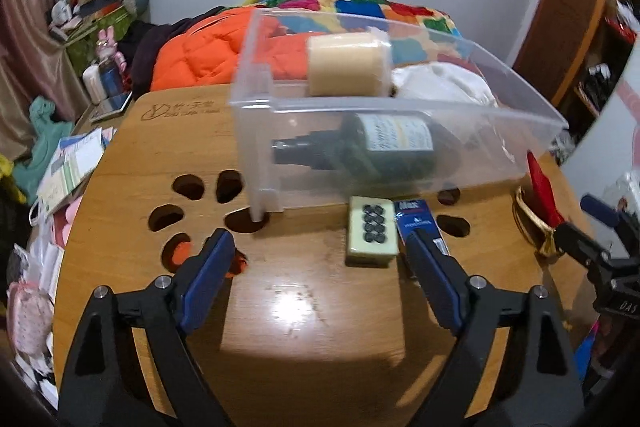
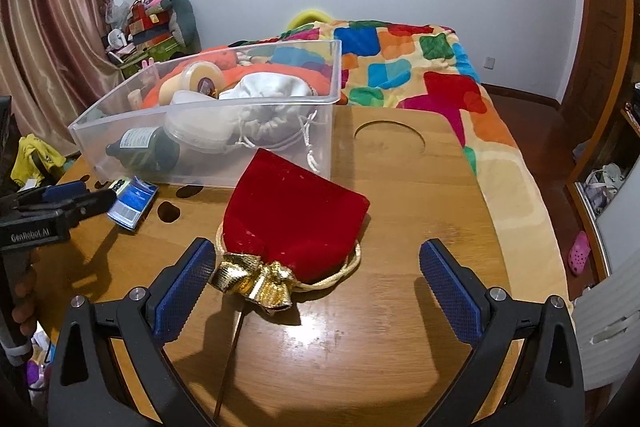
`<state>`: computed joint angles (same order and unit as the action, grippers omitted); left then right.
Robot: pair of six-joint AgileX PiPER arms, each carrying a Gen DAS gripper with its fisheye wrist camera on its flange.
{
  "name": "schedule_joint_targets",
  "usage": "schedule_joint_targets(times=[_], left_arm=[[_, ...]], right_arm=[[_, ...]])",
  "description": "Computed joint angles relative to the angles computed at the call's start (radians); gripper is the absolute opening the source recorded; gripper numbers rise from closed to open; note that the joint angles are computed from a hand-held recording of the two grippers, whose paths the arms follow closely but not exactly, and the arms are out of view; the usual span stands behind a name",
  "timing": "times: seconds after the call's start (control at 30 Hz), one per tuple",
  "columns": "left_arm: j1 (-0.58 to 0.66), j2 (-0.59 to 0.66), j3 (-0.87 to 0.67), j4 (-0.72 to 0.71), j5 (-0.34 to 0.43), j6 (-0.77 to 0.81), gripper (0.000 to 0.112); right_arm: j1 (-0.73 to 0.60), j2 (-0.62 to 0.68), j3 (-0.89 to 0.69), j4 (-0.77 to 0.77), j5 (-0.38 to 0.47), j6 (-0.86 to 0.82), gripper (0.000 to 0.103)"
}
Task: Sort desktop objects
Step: 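Grasp the red velvet pouch with the right gripper while the left grasps the dotted block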
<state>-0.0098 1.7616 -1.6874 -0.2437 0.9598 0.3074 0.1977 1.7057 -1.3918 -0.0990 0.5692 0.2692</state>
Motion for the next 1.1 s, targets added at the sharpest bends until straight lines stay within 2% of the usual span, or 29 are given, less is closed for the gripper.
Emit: schedule_joint_targets(times=[0.17, 0.27, 0.37, 0.43, 0.63, 0.67, 0.7, 0.77, 0.83, 0.87, 0.97, 1.1], left_arm=[[-0.033, 0.029, -0.044, 0.064, 0.021, -0.029, 0.089], [-0.042, 0.039, -0.057, 0.085, 0.021, -0.035, 0.087], [-0.052, 0.037, -0.057, 0.094, 0.015, -0.03, 0.083], [-0.054, 0.032, -0.05, 0.084, 0.009, -0.015, 0.077], [-0.041, 0.035, -0.056, 0.016, 0.018, 0.044, 0.051], [-0.041, 0.031, -0.049, 0.006, 0.015, 0.053, 0.046], [-0.042, 0.028, -0.043, 0.002, 0.009, 0.06, 0.043], [-0.043, 0.02, -0.03, -0.006, 0.0, 0.076, 0.035], [-0.047, 0.009, -0.015, -0.008, -0.011, 0.081, 0.027], [-0.048, 0.004, -0.008, -0.005, -0.018, 0.081, 0.024], [-0.048, -0.006, 0.011, 0.001, -0.036, 0.083, 0.024], [-0.033, -0.015, 0.025, -0.019, -0.037, 0.096, 0.024]], right_arm=[[0.009, 0.04, -0.048, 0.014, 0.014, -0.021, 0.101], [0.014, 0.075, -0.096, -0.001, 0.042, -0.025, 0.098], [-0.001, 0.1, -0.119, 0.08, 0.067, -0.106, 0.073], [-0.012, 0.108, -0.124, 0.116, 0.079, -0.131, 0.067], [-0.034, 0.065, -0.057, 0.172, 0.01, -0.173, 0.048], [-0.04, 0.058, -0.048, 0.197, 0.002, -0.193, 0.04], [-0.049, 0.05, -0.039, 0.231, -0.007, -0.219, 0.025], [-0.074, 0.041, -0.037, 0.334, 0.007, -0.301, 0.022], [-0.071, 0.029, -0.026, 0.31, -0.006, -0.281, 0.011], [-0.07, 0.026, -0.026, 0.307, -0.003, -0.279, 0.012], [-0.081, -0.005, 0.005, 0.383, -0.02, -0.332, 0.012], [-0.076, -0.04, 0.016, 0.381, -0.026, -0.328, 0.012]])
